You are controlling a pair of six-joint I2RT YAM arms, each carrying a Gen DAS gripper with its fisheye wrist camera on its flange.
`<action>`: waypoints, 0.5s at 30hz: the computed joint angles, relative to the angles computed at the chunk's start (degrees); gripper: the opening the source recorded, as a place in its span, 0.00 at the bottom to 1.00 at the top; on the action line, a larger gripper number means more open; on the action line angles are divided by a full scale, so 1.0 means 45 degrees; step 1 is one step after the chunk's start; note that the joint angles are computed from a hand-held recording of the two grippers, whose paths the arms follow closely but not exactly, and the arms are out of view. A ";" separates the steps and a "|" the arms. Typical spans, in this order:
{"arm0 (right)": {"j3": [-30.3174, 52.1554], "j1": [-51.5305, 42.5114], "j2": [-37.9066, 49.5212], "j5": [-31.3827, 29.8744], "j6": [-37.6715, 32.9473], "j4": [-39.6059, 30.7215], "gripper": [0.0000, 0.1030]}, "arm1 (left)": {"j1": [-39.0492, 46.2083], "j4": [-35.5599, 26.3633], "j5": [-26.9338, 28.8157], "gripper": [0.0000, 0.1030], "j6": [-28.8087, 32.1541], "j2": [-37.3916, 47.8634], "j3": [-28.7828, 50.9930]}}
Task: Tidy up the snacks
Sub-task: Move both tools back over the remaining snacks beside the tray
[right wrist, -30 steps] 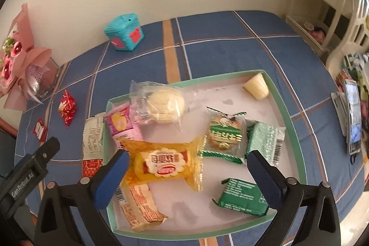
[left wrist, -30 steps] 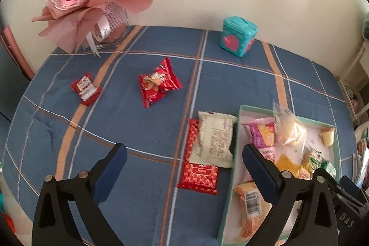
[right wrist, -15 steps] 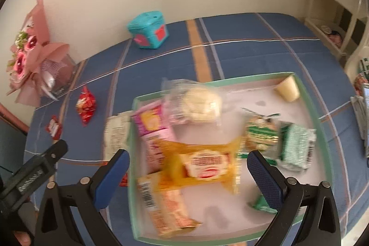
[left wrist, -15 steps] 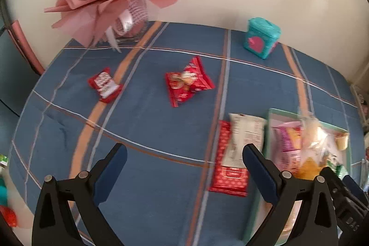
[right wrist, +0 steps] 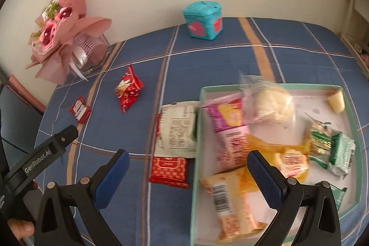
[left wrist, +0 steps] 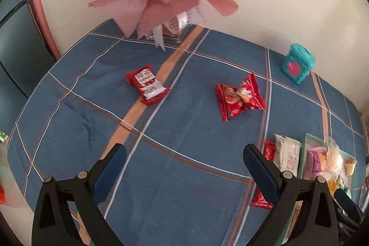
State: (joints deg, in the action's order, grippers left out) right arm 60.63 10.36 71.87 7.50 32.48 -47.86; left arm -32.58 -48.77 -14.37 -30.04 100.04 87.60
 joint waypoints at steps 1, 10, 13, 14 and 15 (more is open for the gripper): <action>0.0011 0.0140 0.0138 0.0027 0.0033 0.0152 1.00 | 0.0125 0.0106 0.0121 0.98 0.0008 -0.0032 -0.0094; 0.0261 0.0043 0.1239 -0.0267 -0.0349 0.0760 1.00 | 0.0348 0.0404 0.0650 0.98 0.0135 0.0494 -0.0116; 0.0273 -0.0137 0.1459 -0.0744 -0.0513 0.1006 1.00 | 0.0311 0.0066 0.0831 0.98 0.0184 0.0848 0.0245; 0.0304 -0.0172 0.1556 -0.0888 -0.0600 0.1056 1.00 | 0.0316 -0.0032 0.0907 0.98 0.0179 0.0954 0.0357; 0.0310 -0.0167 0.1599 -0.0945 -0.0658 0.1111 1.00 | 0.0325 -0.0140 0.1005 0.98 0.0185 0.1071 0.0476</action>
State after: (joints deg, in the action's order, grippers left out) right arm 62.02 9.61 79.06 3.25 29.52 -42.86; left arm -31.12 -49.40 -9.85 -29.21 104.86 89.74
